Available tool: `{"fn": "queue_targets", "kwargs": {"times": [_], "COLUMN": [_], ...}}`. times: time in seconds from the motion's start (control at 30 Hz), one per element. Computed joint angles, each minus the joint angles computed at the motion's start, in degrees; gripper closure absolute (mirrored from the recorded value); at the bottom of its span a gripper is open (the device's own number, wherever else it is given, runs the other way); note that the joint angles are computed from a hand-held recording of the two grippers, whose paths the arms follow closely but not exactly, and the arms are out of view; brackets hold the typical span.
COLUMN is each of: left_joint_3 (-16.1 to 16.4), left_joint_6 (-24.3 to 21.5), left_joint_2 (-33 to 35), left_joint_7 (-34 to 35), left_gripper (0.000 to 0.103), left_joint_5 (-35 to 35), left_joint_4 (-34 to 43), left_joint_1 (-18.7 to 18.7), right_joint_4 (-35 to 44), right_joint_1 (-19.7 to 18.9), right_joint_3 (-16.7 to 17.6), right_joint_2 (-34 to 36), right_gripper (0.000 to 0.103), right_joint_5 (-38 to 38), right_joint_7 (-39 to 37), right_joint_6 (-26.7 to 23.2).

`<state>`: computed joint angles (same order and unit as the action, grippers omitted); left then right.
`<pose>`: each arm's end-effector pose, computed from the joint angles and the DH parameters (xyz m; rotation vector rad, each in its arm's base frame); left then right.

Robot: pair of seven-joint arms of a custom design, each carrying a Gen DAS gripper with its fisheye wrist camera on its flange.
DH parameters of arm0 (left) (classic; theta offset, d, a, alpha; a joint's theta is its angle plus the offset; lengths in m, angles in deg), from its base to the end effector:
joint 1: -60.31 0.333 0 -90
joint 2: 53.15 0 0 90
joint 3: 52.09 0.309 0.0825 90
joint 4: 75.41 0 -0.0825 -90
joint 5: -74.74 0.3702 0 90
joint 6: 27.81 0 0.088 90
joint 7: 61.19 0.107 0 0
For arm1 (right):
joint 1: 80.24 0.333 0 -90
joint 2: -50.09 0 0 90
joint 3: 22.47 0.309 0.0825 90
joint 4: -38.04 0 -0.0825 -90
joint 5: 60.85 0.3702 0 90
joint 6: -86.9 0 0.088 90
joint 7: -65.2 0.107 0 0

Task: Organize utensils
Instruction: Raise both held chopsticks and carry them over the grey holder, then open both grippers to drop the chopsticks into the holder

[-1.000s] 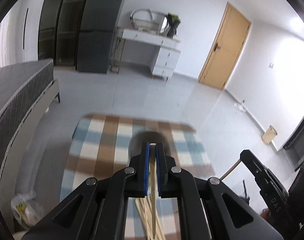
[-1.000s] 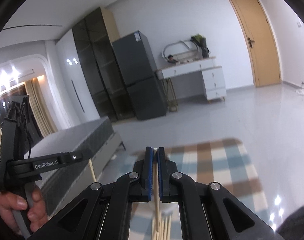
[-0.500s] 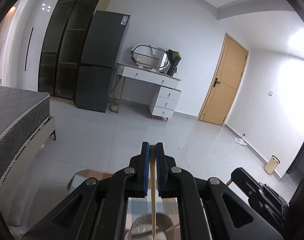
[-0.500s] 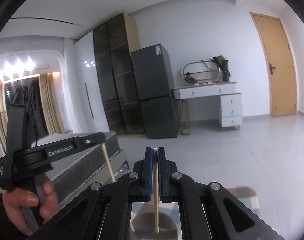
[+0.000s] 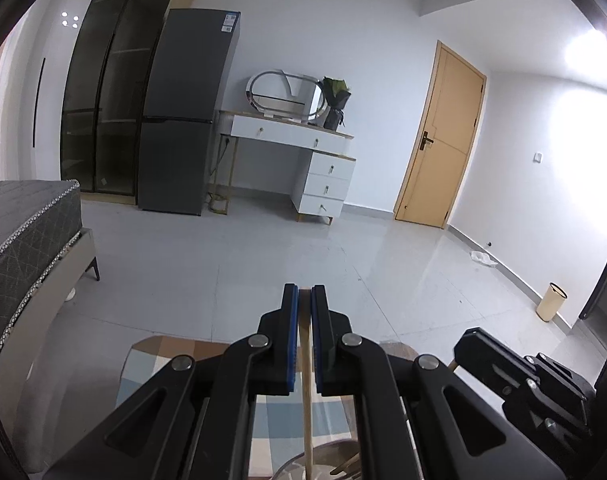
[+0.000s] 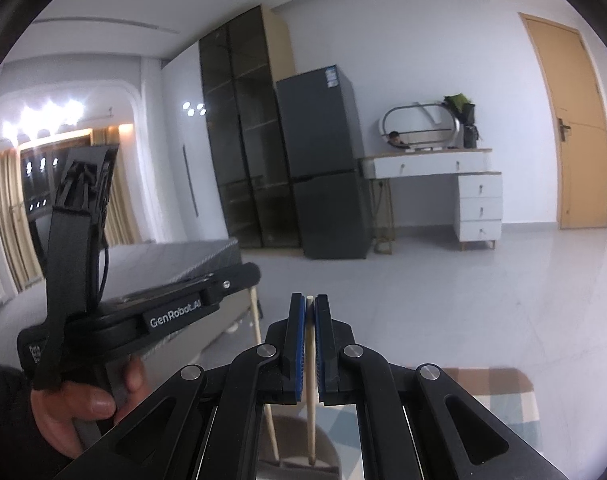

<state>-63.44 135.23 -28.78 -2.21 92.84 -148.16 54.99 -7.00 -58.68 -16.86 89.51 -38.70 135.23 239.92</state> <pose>0.6873 -0.1828 0.6560 -1.6419 1.5177 -1.2686 0.6904 0.2988 0.6782 -1.6760 0.9599 -0.5348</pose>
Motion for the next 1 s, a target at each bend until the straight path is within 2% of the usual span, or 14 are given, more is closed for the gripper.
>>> {"fn": "queue_targets", "kwargs": {"times": [0.07, 0.13, 0.23, 0.3, 0.33, 0.43, 0.47, 0.5, 0.57, 0.67, 0.73, 0.77, 0.83, 1.0], "left_joint_3": [-0.03, -1.75, -5.33, -6.0, -7.73, -6.27, -5.71, -4.89, -3.53, -2.1, -1.23, -0.72, 0.01, 0.49], "left_joint_6": [1.21, -0.14, -2.21, -3.37, -4.71, -9.74, -11.53, -13.36, -14.83, -16.28, -15.67, -15.2, -14.29, -13.62], "left_joint_2": [-1.61, -2.03, -3.24, -4.58, -5.01, -6.33, -7.1, -7.55, -9.24, -12.45, -15.2, -16.89, -19.04, -24.53], "left_joint_7": [-0.07, 2.45, 8.04, 10.42, 13.63, 14.68, 14.4, 13.66, 12.37, 9.9, 7.49, 5.37, 1.83, -5.88], "left_gripper": [0.101, 0.101, 0.101, 0.101, 0.101, 0.099, 0.096, 0.088, 0.086, 0.082, 0.068, 0.063, 0.047, 0.044], "left_joint_5": [0.24, -1.41, -7.09, -10.0, -13.37, -15.71, -16.49, -16.43, -16.21, -15.11, -13.72, -12.14, -9.33, -1.86], "left_joint_4": [-2.11, -2.09, -3.0, -4.23, -4.43, -4.05, -4.2, -3.98, -5.42, -8.46, -11.73, -13.57, -16.04, -21.5], "left_joint_1": [0.09, 0.97, 3.57, 4.28, 5.59, 4.59, 4.31, 3.64, 2.75, 1.43, 0.5, -0.14, -1.06, -2.79], "right_joint_4": [-1.07, -2.55, -3.65, -7.56, -8.28, -14.27, -16.26, -18.49, -23.43, -28.39, -34.15, -35.97, -38.58, -50.55], "right_joint_1": [-0.09, -0.46, -0.59, -0.95, -1.18, -1.35, -1.3, -1.2, -1.61, -1.49, -1.07, -0.96, -1.04, -0.59], "right_joint_3": [0.17, 0.91, 0.89, 1.25, 1.32, 0.9, 0.53, 0.09, 0.03, -1.13, -2.01, -2.26, -2.22, -1.07], "right_joint_2": [-0.68, -1.64, -2.4, -4.94, -5.49, -9.41, -10.78, -12.3, -15.66, -19.32, -23.38, -24.79, -27.02, -35.42], "right_gripper": [0.099, 0.099, 0.099, 0.096, 0.096, 0.095, 0.093, 0.088, 0.086, 0.076, 0.071, 0.064, 0.06, 0.032], "right_joint_5": [-0.13, 0.51, 0.94, 2.05, 2.53, 3.58, 3.72, 3.72, 4.82, 4.41, 3.43, 2.94, 2.48, 2.0], "right_joint_7": [-1.12, -2.61, -3.16, -3.78, -3.88, -3.5, -2.85, -2.11, -1.66, 0.78, 2.86, 3.92, 5.08, 4.77], "right_joint_6": [-0.57, -1.66, -2.89, -2.52, -2.84, -1.85, -1.6, -0.99, 0.88, 2.49, 5.06, 5.76, 6.82, 15.97]}}
